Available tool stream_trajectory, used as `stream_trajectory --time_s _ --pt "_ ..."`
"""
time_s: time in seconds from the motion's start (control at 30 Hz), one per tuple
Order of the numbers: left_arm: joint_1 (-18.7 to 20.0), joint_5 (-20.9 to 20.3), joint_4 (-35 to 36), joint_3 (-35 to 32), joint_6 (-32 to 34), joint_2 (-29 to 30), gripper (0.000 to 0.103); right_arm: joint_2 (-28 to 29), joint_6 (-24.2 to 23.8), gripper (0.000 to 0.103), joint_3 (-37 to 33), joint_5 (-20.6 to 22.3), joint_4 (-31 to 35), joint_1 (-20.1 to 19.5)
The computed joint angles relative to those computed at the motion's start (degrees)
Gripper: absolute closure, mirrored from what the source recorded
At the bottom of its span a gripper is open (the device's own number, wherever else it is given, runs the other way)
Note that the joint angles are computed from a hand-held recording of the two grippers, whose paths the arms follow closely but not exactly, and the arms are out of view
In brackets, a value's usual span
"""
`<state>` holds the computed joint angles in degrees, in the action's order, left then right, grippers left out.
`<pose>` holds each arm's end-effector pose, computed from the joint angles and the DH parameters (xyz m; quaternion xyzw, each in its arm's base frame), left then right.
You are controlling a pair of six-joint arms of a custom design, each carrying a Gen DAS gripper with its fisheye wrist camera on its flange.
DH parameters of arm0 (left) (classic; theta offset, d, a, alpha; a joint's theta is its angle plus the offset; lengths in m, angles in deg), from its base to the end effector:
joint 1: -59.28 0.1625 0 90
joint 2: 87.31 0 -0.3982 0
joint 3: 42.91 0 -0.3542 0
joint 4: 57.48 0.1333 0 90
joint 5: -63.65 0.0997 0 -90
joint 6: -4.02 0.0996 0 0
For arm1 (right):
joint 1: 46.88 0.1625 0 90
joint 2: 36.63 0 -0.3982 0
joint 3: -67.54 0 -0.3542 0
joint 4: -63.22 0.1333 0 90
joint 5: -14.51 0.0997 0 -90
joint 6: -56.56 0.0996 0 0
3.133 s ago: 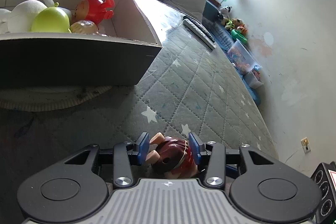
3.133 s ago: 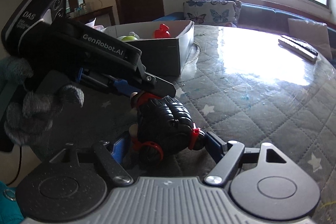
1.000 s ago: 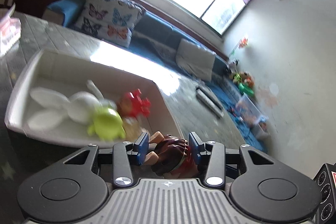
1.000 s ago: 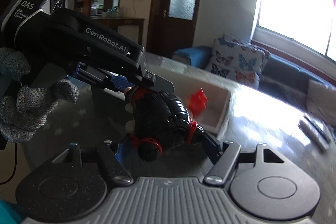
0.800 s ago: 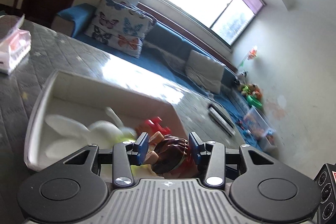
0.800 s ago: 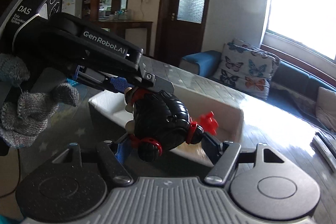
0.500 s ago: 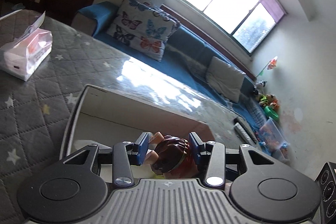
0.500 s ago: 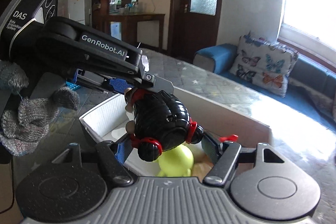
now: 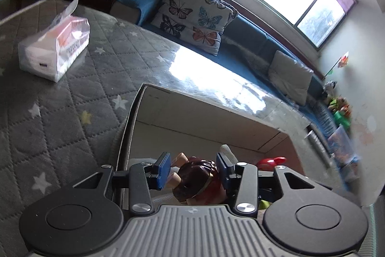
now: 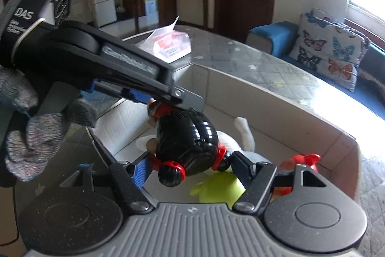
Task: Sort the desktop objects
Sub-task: 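Lower the doll into the box and open the right gripper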
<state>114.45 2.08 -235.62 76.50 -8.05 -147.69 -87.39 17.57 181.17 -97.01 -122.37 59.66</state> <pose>-0.1423 -0.5209 0.1769 0.1246 0.9320 -0.3181 0.1211 0.2486 -0.4972 0.1316 0.3926 -0.8586 0.2366 0.2296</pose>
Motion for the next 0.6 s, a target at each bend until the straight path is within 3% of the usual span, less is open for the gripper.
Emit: stream_trajectory --time_s 0.47,0.6 --pt "-0.79 1.35 -0.04 1.24 -0.01 -0.58 0.060 -0.80 1.52 0.031 -0.06 1.74 1.36 0.03" --pt "-1.32 2.45 -0.82 1.73 1.26 -0.28 0.060 0.27 1.14 0.038 -0.65 0.39 0.81 0.41"
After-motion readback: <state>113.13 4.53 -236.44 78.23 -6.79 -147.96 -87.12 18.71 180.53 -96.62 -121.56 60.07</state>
